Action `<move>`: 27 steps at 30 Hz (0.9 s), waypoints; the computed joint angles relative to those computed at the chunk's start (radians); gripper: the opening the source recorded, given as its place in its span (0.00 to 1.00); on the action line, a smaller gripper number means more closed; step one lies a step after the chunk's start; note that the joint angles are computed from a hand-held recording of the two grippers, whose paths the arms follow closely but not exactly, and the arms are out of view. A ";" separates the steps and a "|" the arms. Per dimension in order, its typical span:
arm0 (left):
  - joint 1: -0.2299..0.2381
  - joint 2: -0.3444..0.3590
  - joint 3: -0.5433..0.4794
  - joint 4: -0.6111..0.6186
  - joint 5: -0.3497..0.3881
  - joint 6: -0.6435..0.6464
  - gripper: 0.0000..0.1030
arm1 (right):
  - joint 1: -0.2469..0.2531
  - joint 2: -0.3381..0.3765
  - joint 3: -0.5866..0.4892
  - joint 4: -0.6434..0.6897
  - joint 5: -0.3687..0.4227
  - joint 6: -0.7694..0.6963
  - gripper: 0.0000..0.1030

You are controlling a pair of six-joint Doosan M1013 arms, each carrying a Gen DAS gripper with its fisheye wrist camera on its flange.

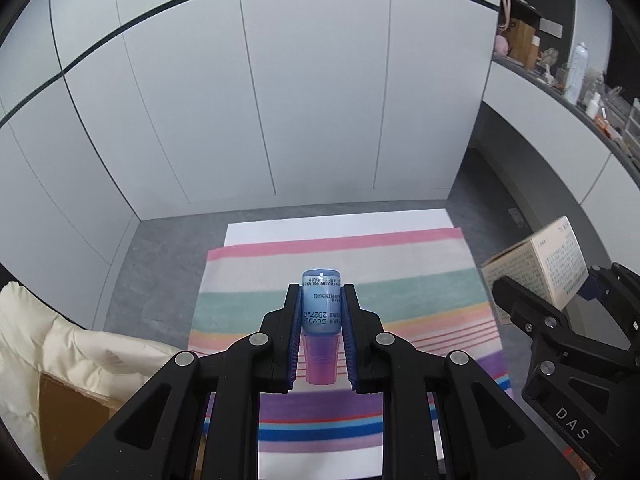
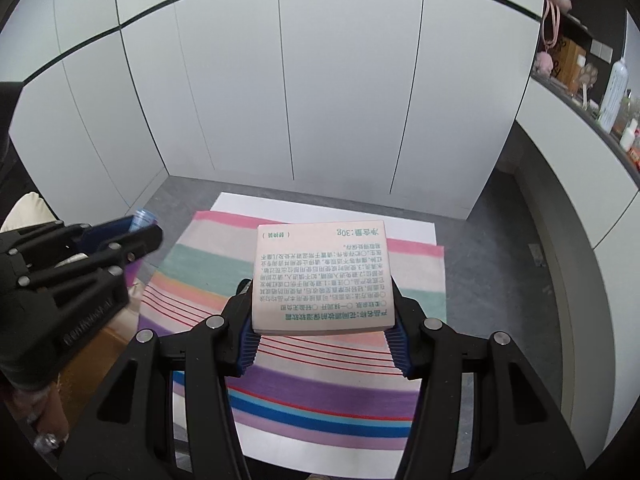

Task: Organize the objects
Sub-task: 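Lift and carry the beige box and blue-pink tube with both tools over the cardboard box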

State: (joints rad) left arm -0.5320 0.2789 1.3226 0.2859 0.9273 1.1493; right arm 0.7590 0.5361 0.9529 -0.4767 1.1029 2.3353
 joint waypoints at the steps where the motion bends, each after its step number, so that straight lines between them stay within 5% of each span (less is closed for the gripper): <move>1: -0.001 -0.004 0.000 -0.006 0.005 0.001 0.19 | 0.004 -0.005 -0.001 -0.007 0.002 0.001 0.53; 19: -0.028 -0.085 0.059 -0.008 0.005 0.008 0.19 | 0.042 -0.064 0.052 -0.040 0.018 0.043 0.53; 27: -0.043 -0.162 0.154 -0.003 -0.036 -0.029 0.19 | 0.067 -0.132 0.155 -0.005 -0.026 0.073 0.53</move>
